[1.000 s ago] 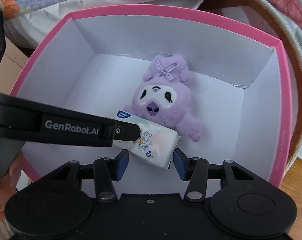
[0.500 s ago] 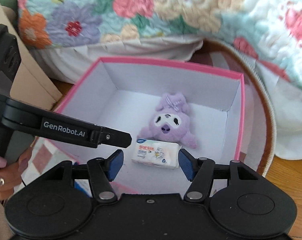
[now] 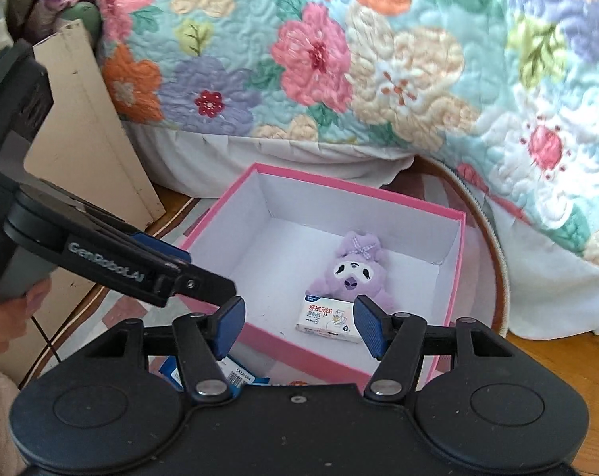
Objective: Organize objects
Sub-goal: 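Open the left gripper and lift it out of the pink box, then move the left gripper down toward the clear dental-floss box on the rug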
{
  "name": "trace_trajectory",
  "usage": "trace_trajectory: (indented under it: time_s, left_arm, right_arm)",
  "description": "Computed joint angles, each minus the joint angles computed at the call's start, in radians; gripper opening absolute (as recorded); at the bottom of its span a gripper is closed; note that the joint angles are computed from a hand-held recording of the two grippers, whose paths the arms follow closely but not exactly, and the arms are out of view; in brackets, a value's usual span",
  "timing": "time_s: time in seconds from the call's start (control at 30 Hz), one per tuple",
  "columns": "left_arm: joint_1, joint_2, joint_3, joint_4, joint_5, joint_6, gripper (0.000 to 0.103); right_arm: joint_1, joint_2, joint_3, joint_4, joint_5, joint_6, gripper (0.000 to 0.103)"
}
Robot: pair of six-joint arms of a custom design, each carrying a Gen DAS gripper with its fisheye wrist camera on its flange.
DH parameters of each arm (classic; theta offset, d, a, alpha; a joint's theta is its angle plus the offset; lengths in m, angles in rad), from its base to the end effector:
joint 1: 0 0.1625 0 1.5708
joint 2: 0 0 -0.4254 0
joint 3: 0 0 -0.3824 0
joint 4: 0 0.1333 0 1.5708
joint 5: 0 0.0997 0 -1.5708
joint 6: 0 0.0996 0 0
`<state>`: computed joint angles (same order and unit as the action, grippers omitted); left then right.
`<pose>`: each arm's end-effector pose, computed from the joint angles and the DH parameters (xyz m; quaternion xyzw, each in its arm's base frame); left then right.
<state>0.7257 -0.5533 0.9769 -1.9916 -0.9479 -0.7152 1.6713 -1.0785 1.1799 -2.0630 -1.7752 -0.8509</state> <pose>-0.4789 -0.6807 0.1477 0.0622 0.9499 -0.2146 0.2188 0.1838 -0.6959 0.4465 0.4293 -0.8766 0.1430 0.1639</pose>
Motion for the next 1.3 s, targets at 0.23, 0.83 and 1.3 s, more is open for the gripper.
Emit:
trace_trajectory:
  time_s: [0.23, 0.83, 1.3]
  left_arm:
    - [-0.051, -0.092, 0.116, -0.028, 0.026, -0.006, 0.064]
    - [-0.136, -0.222, 0.328, -0.076, 0.072, -0.077, 0.065]
    - [-0.182, -0.281, 0.432, -0.044, 0.116, -0.144, 0.073]
  right_arm:
    - [0.016, -0.070, 0.069, -0.028, 0.013, 0.006, 0.066]
    - [0.058, -0.237, 0.265, -0.094, 0.041, -0.074, 0.074]
    - [0.043, -0.307, 0.330, -0.088, 0.056, -0.040, 0.093]
